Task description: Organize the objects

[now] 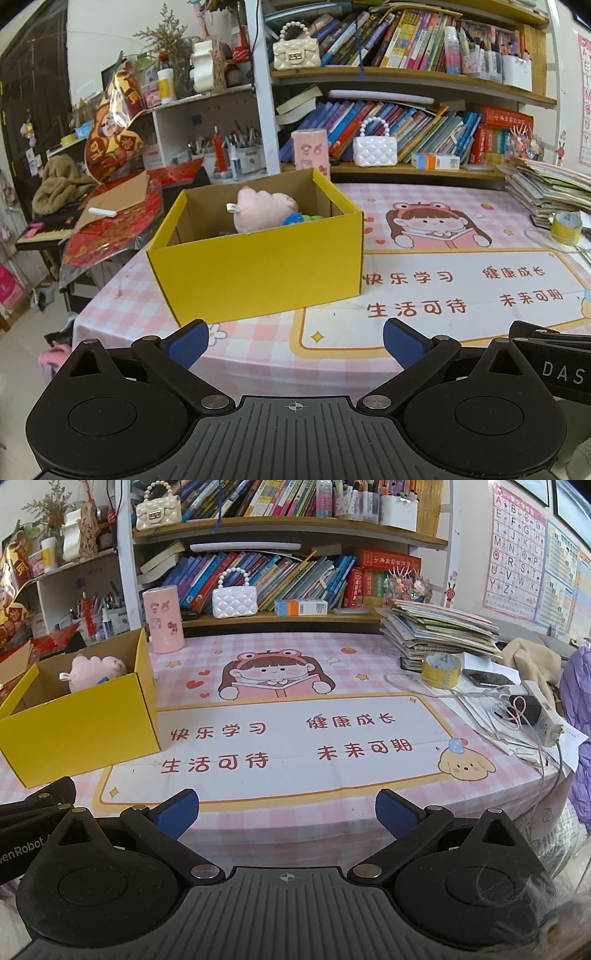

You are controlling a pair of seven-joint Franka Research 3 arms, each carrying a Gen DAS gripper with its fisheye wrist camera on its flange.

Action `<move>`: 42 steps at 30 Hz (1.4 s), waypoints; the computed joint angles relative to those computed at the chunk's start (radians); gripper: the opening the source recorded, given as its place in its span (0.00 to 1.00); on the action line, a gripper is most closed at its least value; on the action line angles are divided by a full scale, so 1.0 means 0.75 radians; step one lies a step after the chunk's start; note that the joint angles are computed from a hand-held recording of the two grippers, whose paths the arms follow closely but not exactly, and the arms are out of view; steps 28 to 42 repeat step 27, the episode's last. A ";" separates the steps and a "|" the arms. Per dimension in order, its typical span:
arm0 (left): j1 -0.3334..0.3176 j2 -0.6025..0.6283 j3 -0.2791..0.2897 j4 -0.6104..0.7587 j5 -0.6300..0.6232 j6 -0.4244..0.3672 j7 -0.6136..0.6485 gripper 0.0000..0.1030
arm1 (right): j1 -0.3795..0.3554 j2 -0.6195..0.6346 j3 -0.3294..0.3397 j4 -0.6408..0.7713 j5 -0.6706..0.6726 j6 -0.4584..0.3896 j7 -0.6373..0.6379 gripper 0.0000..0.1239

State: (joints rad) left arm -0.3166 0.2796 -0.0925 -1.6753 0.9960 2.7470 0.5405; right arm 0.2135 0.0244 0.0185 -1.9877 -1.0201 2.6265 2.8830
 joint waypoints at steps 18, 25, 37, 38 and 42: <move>-0.002 -0.004 -0.006 -0.005 0.012 -0.036 -0.016 0.99 | 0.002 -0.006 0.005 -0.002 0.014 -0.008 -0.039 0.83; -0.003 -0.006 -0.007 -0.005 0.012 -0.043 -0.025 0.99 | 0.002 -0.006 0.005 -0.004 0.019 0.001 -0.053 0.83; 0.003 -0.004 -0.010 -0.005 -0.004 -0.033 -0.017 0.99 | 0.001 -0.006 0.005 -0.004 0.022 0.003 -0.052 0.83; 0.003 -0.004 -0.010 -0.005 -0.004 -0.033 -0.017 0.99 | 0.001 -0.006 0.005 -0.004 0.022 0.003 -0.052 0.83; 0.003 -0.004 -0.010 -0.005 -0.004 -0.033 -0.017 0.99 | 0.001 -0.006 0.005 -0.004 0.022 0.003 -0.052 0.83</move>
